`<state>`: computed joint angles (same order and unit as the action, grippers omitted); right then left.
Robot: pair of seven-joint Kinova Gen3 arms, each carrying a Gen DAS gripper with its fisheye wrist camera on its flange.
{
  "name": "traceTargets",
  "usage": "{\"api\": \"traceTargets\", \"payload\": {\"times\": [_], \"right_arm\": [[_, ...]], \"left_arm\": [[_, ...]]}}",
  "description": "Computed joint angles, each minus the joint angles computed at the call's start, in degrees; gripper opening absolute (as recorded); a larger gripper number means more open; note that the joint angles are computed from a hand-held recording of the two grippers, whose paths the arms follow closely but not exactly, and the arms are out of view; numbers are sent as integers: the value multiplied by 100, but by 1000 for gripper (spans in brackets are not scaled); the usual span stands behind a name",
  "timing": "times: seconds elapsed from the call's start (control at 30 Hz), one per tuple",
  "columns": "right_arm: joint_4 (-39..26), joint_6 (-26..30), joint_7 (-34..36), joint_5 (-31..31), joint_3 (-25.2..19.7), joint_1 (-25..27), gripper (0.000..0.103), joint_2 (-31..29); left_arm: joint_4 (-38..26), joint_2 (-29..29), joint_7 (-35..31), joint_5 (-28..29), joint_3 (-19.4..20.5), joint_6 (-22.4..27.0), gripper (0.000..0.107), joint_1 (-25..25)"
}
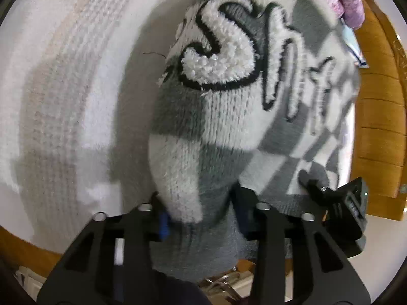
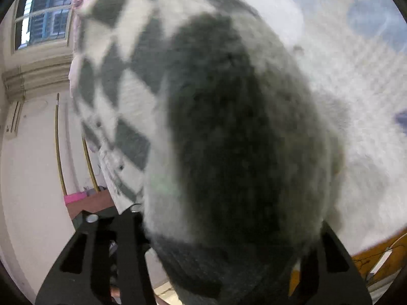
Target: Fold large clothes
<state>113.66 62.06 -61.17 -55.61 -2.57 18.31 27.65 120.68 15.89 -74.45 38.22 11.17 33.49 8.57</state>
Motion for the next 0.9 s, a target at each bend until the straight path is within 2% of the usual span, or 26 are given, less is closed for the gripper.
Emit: {"api": "traceTargets", "payload": {"times": [0.1,0.27,0.43,0.53,0.63,0.73,0.8,0.9], "right_arm": [[-207,-44,-629,298,-271,-1,41,-529],[-991,-10,-1794,786,-41,-904,38,-1292],[-1983,119,-2485,1452,-65,-1139,36,-1499],[-2189,360,-2159,1328,117,-872,35,-1457],[-2494,627,-1883,1315,253,-618,35,-1387],[-2943,861,-1676,1240,160,-150,35,-1149],[-3463,1108,-1491,1136,173,146,35,-807],[-4260,1414,-995,642,617,245,35,-213]], "left_arm": [[-302,-251,-207,8,-24,495,29,-167],[-1129,-710,-358,-170,-275,1394,26,-317],[-2122,-787,-416,-552,-390,1956,26,-281],[-2479,-797,-580,-476,-436,2172,26,-344],[-2857,-663,-400,-571,-365,2118,26,-210],[-3403,-340,59,-884,-233,1857,26,195],[-3825,-47,364,-1149,-214,1728,26,453],[-4567,520,879,-1594,-172,1459,26,848]]}}
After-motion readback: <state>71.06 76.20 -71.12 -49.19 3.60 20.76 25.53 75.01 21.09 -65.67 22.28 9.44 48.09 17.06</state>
